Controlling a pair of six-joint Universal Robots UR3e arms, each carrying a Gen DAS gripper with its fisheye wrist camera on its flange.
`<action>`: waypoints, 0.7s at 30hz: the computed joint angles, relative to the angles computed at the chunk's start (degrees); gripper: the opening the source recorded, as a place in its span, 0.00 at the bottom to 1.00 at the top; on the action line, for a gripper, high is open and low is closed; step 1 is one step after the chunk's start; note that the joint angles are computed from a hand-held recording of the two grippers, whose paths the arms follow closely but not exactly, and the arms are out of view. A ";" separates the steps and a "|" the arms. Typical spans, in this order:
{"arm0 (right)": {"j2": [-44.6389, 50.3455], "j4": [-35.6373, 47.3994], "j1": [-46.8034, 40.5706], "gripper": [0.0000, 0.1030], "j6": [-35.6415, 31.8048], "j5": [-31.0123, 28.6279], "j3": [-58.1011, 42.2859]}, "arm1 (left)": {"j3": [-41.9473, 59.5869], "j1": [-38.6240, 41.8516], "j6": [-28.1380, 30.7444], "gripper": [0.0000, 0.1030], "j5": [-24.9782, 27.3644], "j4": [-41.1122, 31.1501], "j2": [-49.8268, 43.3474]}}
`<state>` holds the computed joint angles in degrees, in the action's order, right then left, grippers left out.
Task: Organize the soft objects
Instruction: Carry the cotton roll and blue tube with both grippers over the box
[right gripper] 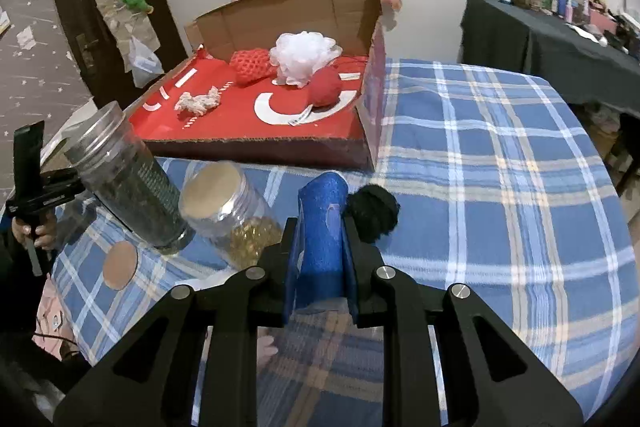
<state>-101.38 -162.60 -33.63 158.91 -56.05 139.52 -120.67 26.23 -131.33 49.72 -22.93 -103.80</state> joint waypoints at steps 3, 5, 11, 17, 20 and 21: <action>1.19 1.20 -0.57 0.18 -1.15 1.68 -1.52 | 2.73 -0.63 1.19 0.12 -0.43 -1.93 -1.37; 1.60 2.16 -0.88 0.18 -1.91 2.79 -2.39 | 4.48 -0.87 1.92 0.12 -0.77 -3.35 -2.19; 3.34 6.31 -1.51 0.18 -4.88 5.82 -5.76 | 9.60 -1.13 5.46 0.12 -2.61 -9.81 -4.07; 6.58 7.75 -0.21 0.18 -5.75 6.46 -9.46 | 12.65 -2.07 7.27 0.12 -3.16 -13.20 -5.06; 8.54 8.72 0.61 0.18 -6.13 6.91 -11.82 | 14.11 -2.57 8.46 0.12 -3.44 -15.25 -5.39; 9.26 9.10 0.87 0.18 -6.37 7.13 -12.68 | 14.45 -2.84 8.61 0.12 -3.21 -15.38 -5.55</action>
